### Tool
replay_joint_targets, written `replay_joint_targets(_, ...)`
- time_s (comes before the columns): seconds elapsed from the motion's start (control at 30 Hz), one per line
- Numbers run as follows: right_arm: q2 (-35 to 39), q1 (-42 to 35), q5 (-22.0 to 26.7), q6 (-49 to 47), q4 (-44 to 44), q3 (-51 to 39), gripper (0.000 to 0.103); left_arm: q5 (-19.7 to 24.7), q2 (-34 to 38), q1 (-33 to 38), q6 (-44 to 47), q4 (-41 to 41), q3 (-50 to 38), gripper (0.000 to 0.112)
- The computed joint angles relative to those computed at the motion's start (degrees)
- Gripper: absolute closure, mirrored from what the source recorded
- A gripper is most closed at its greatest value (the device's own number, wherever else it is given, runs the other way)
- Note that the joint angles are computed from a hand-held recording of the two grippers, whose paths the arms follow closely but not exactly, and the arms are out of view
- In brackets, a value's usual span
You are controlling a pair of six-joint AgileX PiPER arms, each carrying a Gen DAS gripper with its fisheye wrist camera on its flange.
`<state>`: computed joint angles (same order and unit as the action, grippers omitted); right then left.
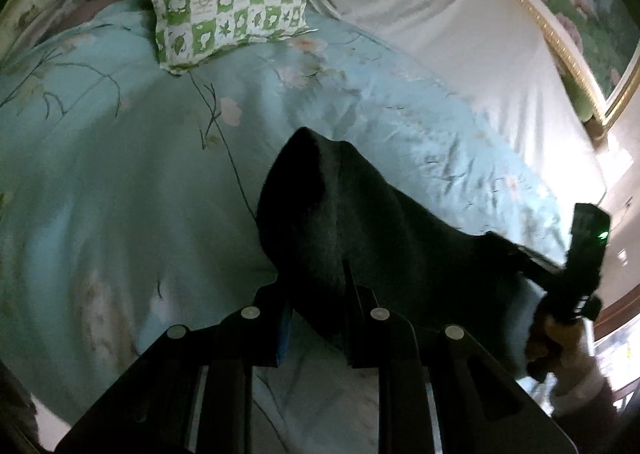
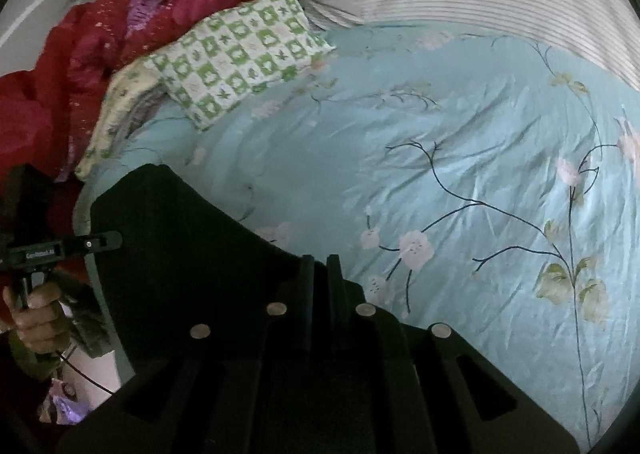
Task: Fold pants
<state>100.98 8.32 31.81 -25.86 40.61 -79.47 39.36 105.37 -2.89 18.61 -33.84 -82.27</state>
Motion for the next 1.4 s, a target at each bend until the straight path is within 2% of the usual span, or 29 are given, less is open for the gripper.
replay_joint_targets(0.13,1.0,1.4,-2.8,3.7,-4.8,0.3,0.097,-3.4,2.7,-1.5,-1.7,4.8,0.0,0.09)
replay_joint_targets(0.27,2.1,2.9,-5.3,7.7,-10.5,1.0,0.097,-8.2,2.9,-1.3,1.5,4.0,4.3,0.077)
replay_joint_targets(0.33,3.0,3.3,-5.4,9.9,-12.8,0.5,0.097,-9.1,2.8,-1.2,2.6,3.7,5.0,0.072)
replay_joint_targets(0.47,4.1,3.2,-3.3,13.7,-15.9,-1.5,0.097,-7.5,1.2,-2.1,-7.1,13.1,3.9,0.055)
replay_joint_targets(0.63,0.1,3.3,-4.2,26.3,-24.7,1.1,0.081,-5.1,-2.6,0.0,-8.1,11.8,4.8,0.053)
replay_joint_targets(0.8,-11.1,0.4,-8.2,27.6,-21.3,12.3,0.076,-4.8,-6.8,0.1,-13.5,15.5,5.6,0.053)
replay_joint_targets(0.93,-23.0,-1.2,-11.6,33.7,-23.4,23.8,0.059,-1.8,-7.6,-0.3,-10.3,10.3,3.8,0.049)
replay_joint_targets(1.0,-27.7,-1.9,-12.0,37.4,-24.8,28.2,0.056,-0.6,-6.9,-2.7,-10.4,10.5,2.1,0.046)
replay_joint_targets(1.17,-39.9,-3.7,-9.5,48.8,-31.2,39.2,0.056,1.5,-4.4,-10.3,-11.8,13.2,-1.9,0.046)
replay_joint_targets(1.23,-45.9,-3.3,-7.3,57.2,-37.3,43.6,0.056,2.6,-2.9,-13.8,-12.3,14.1,-4.1,0.044)
replay_joint_targets(1.33,-53.1,-1.4,-3.4,69.4,-46.7,48.0,0.055,5.6,-0.3,-18.5,-11.2,12.8,-7.6,0.043)
replay_joint_targets(1.4,-58.2,-1.2,-0.8,73.7,-49.1,50.6,0.055,9.1,2.5,-22.2,-10.2,12.2,-11.8,0.042)
